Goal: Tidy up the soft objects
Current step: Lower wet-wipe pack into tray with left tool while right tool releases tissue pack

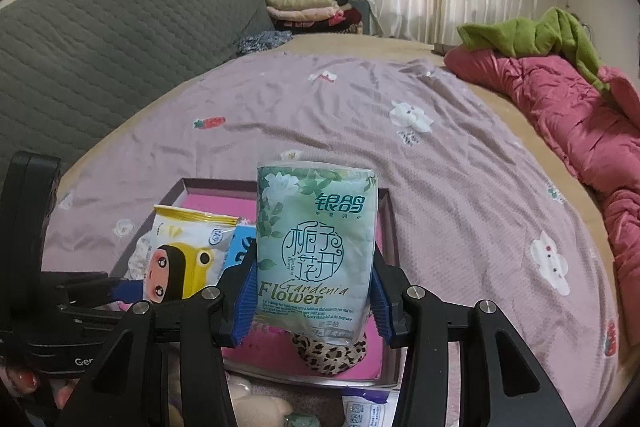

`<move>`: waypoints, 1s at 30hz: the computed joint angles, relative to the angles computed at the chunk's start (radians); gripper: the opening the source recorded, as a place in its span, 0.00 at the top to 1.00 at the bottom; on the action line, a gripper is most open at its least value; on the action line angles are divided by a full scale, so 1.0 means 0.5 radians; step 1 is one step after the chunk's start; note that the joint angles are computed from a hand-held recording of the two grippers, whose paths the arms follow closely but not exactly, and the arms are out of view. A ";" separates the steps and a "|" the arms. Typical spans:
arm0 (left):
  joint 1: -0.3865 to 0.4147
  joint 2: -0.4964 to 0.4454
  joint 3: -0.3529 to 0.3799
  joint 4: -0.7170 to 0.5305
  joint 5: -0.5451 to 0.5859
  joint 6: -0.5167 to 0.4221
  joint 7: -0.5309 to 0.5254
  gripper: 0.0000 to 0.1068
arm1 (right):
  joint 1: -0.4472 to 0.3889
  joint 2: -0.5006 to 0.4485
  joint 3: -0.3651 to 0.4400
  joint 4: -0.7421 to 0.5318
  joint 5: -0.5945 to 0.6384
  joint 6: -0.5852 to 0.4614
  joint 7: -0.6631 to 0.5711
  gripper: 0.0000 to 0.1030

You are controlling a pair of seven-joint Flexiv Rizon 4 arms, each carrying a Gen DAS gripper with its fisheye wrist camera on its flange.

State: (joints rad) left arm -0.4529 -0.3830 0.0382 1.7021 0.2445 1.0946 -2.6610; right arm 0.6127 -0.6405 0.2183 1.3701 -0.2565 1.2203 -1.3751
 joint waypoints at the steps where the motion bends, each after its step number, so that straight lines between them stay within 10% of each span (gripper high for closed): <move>1: 0.013 -0.008 -0.014 0.003 -0.017 0.007 0.025 0.54 | -0.006 -0.009 0.012 -0.009 0.004 -0.021 -0.017 0.52; 30: 0.019 -0.046 -0.010 0.069 -0.134 0.034 0.107 0.59 | 0.048 -0.138 0.015 -0.075 0.074 -0.410 -0.174 0.52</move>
State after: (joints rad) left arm -0.4436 -0.4062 0.0334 1.7366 0.1776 1.1117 -2.6075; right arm 0.6365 -0.7096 0.2260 1.3326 -0.2196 1.0151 -1.4619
